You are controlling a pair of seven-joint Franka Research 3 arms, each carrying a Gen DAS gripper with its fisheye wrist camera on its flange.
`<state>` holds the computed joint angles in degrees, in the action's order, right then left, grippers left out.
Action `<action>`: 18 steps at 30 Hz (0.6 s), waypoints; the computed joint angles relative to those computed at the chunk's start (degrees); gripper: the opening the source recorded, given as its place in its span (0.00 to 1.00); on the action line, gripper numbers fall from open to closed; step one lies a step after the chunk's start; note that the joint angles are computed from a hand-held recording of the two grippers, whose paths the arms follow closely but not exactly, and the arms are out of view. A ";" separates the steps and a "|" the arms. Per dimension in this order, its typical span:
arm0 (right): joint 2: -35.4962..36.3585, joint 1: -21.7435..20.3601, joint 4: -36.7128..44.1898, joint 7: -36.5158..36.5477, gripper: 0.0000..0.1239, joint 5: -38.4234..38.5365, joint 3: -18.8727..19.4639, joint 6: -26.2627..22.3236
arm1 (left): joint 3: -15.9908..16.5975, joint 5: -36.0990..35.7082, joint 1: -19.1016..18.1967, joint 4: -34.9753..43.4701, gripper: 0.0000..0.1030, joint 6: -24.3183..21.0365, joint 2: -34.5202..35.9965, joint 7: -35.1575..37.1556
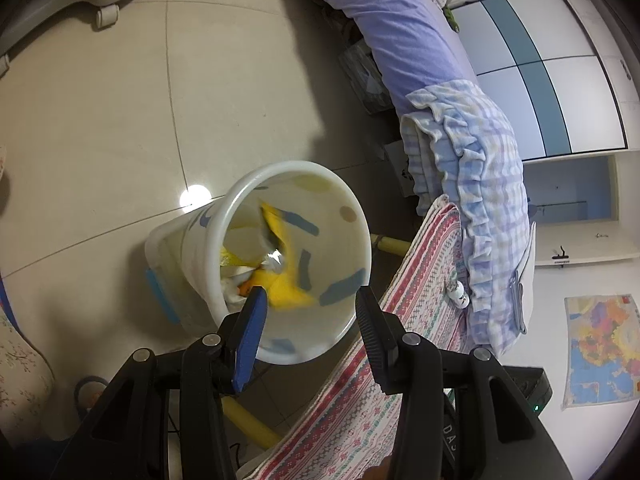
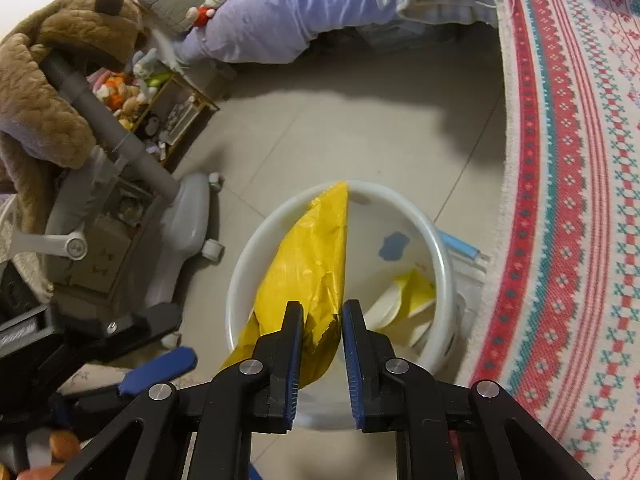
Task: Collect trash
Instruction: 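Drop the tissue into the bin with the left gripper while the right drops the yellow bag in, then move both grippers back to the trash pile on the blanket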
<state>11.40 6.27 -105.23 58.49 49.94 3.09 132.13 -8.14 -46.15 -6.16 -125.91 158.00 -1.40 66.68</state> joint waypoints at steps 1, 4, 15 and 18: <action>-0.20 0.04 -0.16 -0.40 0.23 0.17 0.11 0.08 | -0.03 0.45 -0.01 0.20 0.47 -0.07 0.14 -0.15; -1.70 0.32 -1.67 -2.17 0.30 -0.52 -0.03 1.55 | -0.30 1.75 -0.12 0.90 0.47 -0.63 0.61 -0.52; -8.25 -4.75 -6.40 -4.41 0.30 -3.04 -5.20 -2.56 | -3.68 16.61 -2.58 7.52 0.47 -4.09 5.44 -6.32; -10.34 -6.77 -7.28 -5.06 0.30 -4.91 -7.19 -3.62 | -5.39 20.37 -3.88 11.22 0.47 -6.14 8.18 -6.13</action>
